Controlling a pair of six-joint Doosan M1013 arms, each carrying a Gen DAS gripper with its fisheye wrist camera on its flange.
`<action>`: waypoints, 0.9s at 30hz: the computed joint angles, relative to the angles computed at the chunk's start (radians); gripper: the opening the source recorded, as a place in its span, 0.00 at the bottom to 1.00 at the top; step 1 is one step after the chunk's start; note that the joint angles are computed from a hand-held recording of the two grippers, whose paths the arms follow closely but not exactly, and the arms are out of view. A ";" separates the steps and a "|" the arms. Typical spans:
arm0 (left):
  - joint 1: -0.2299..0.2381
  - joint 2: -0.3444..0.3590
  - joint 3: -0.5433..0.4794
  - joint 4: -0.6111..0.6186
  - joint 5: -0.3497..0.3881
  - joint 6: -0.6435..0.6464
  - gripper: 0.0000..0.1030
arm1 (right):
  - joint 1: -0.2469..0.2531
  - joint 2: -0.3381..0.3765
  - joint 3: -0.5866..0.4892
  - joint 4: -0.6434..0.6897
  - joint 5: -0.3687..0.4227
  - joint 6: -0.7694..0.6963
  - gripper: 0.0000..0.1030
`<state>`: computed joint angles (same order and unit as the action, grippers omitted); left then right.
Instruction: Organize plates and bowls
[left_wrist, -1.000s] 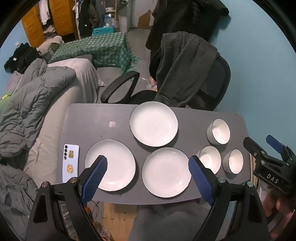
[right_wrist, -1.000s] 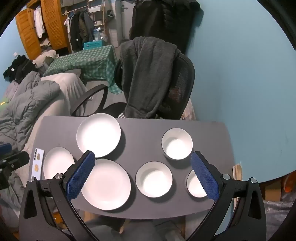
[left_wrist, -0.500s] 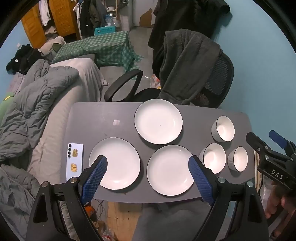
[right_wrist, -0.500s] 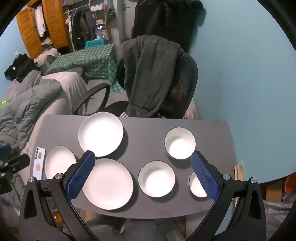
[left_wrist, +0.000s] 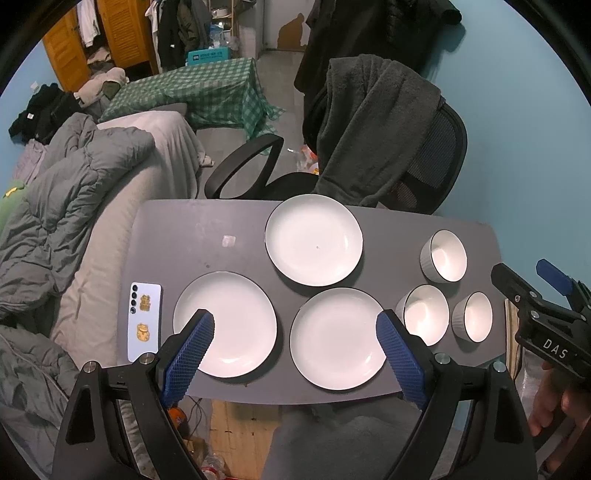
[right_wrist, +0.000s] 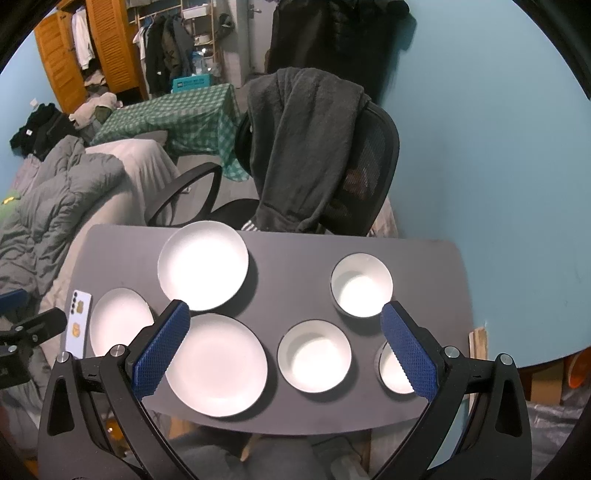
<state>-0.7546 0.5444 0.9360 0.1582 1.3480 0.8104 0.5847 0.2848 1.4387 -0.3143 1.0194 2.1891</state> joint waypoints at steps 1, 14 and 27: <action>0.000 0.000 0.000 0.001 -0.001 0.000 0.88 | -0.001 0.000 0.000 0.000 0.000 0.000 0.98; 0.002 0.005 -0.004 -0.002 -0.006 0.006 0.88 | 0.004 0.001 -0.003 -0.001 -0.001 -0.001 0.98; 0.008 0.016 -0.025 0.005 -0.002 -0.011 0.88 | -0.003 0.017 -0.028 0.024 -0.004 -0.045 0.98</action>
